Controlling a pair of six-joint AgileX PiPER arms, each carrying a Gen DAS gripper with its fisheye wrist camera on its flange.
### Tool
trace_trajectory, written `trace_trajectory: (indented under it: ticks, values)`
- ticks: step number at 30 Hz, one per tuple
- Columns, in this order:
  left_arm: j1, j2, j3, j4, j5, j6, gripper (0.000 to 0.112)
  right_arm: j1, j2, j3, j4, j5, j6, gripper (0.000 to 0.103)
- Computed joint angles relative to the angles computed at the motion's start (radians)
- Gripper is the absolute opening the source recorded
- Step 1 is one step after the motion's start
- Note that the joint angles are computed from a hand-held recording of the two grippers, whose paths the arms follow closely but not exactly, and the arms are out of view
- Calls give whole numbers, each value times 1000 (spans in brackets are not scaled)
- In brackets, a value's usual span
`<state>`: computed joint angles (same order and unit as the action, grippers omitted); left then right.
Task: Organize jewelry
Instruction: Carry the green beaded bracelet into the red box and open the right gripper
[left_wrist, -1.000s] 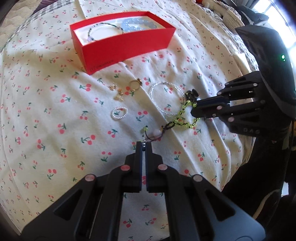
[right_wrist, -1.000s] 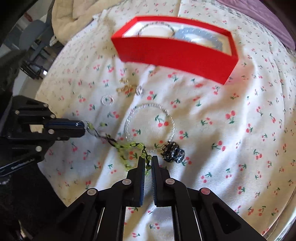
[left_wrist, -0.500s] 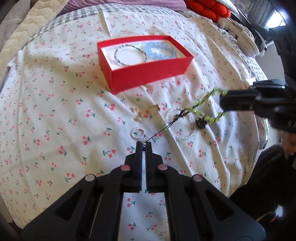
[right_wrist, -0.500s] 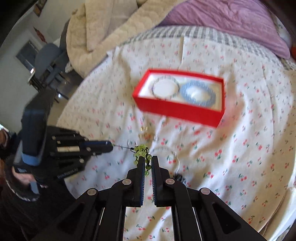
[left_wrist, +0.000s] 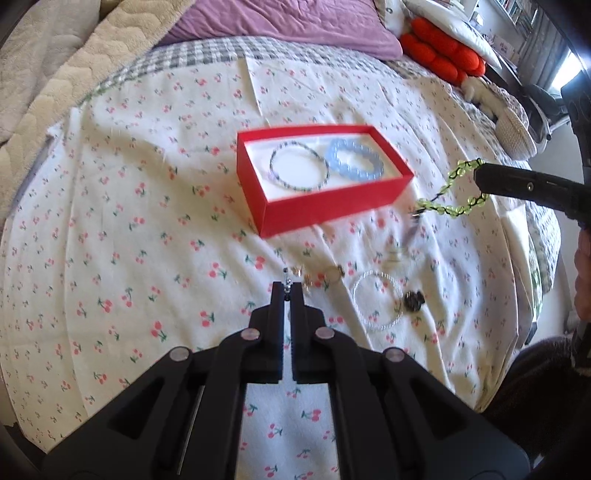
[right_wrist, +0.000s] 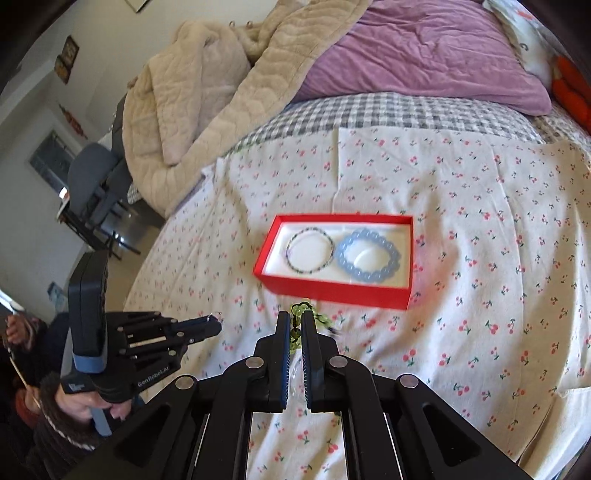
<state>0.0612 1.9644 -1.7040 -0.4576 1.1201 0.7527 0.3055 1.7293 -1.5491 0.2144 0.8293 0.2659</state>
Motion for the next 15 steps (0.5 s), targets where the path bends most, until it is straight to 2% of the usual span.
trace_trajectory:
  ticks: [15]
  values:
    - [-91, 79, -142, -37, -51, -96, 3, -54, -1, -28, 1, -101, 35, 6]
